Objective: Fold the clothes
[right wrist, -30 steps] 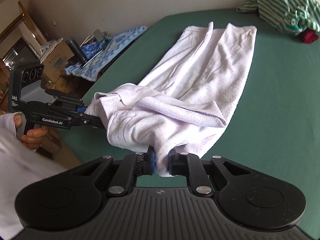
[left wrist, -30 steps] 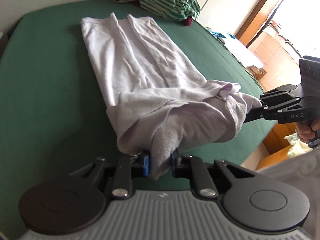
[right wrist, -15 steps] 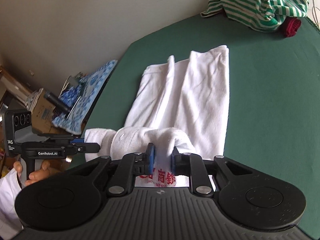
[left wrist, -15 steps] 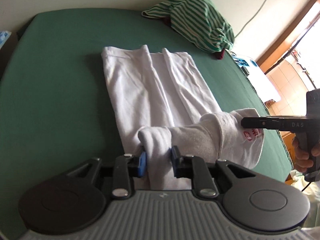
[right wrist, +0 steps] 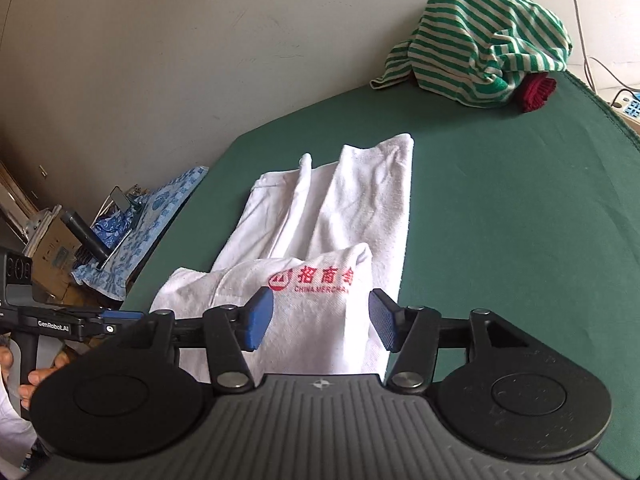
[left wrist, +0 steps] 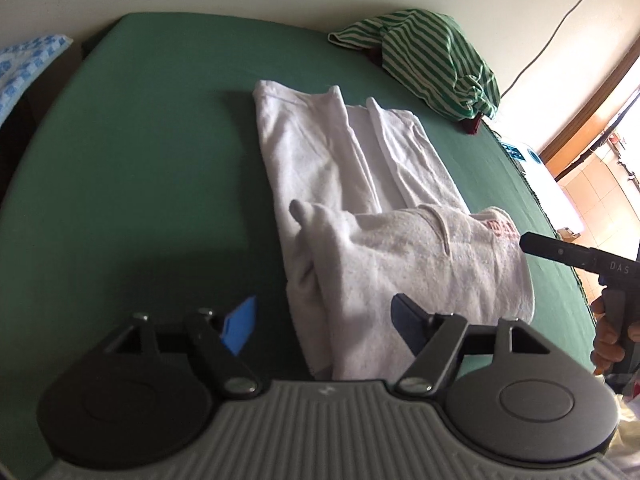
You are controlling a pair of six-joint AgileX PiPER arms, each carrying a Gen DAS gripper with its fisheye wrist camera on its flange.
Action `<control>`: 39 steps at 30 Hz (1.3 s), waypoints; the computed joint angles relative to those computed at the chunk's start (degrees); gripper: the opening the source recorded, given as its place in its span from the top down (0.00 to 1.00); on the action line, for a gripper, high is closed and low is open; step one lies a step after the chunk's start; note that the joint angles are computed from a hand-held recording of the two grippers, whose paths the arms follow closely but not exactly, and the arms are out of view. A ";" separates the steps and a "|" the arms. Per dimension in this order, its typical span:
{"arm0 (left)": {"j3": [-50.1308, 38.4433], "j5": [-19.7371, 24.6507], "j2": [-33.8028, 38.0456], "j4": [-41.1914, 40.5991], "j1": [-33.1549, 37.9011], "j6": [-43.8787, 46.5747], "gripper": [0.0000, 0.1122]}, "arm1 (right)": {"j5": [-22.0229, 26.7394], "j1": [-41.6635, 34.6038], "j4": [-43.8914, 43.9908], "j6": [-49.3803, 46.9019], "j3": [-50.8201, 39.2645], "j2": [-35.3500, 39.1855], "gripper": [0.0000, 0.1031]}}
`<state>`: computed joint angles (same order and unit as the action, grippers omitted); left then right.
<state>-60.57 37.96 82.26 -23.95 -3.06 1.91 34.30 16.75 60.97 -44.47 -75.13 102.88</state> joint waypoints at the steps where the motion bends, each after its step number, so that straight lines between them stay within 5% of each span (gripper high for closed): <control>1: -1.72 -0.58 2.79 -0.76 0.04 -0.13 0.47 | -0.82 0.89 -1.56 1.94 -2.14 2.30 0.44; 2: -3.61 -0.45 5.50 -3.35 0.78 1.31 0.60 | -1.31 1.71 -5.40 6.17 -4.54 4.17 0.56; 4: -5.71 -1.21 8.66 -7.90 2.07 4.36 0.61 | -3.55 3.20 -14.65 16.00 -8.18 7.19 0.89; 8: -4.83 0.39 8.10 -11.56 4.09 8.40 0.58 | -3.83 3.36 -18.90 19.50 -9.61 8.50 0.87; 10: -2.14 1.01 4.04 -10.37 4.58 9.78 0.56 | -3.61 3.03 -18.53 18.50 -9.28 8.30 0.74; 15: 2.76 3.22 -3.13 -10.82 5.55 10.59 0.47 | -5.72 1.44 -7.61 7.51 -2.86 1.64 0.70; 17: 2.37 1.46 -2.39 -8.84 2.80 7.95 0.46 | -6.11 3.53 -13.48 12.02 -5.51 3.56 0.65; 21: -0.71 -0.29 1.51 -3.63 -2.39 2.66 0.72 | -4.78 7.51 -28.76 24.60 -12.31 7.85 0.68; 24: -0.16 4.38 3.09 -15.88 1.11 13.56 0.73 | -2.96 9.17 -36.68 30.81 -16.69 11.14 0.71; 31: 6.77 14.69 6.70 -38.61 16.66 28.96 0.69 | -3.07 8.86 -34.86 27.85 -18.03 13.17 0.71; 33: 5.78 15.04 5.52 -36.34 17.14 27.65 0.70 | -3.12 8.28 -33.56 26.94 -16.63 11.60 0.71; 39: -1.23 8.51 -2.42 -11.54 8.06 11.95 0.73 | -2.53 6.10 -31.49 26.07 -9.16 3.92 0.63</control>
<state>-61.79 46.47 79.84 -35.49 5.00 13.85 31.77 22.85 29.48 -18.41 -84.29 106.79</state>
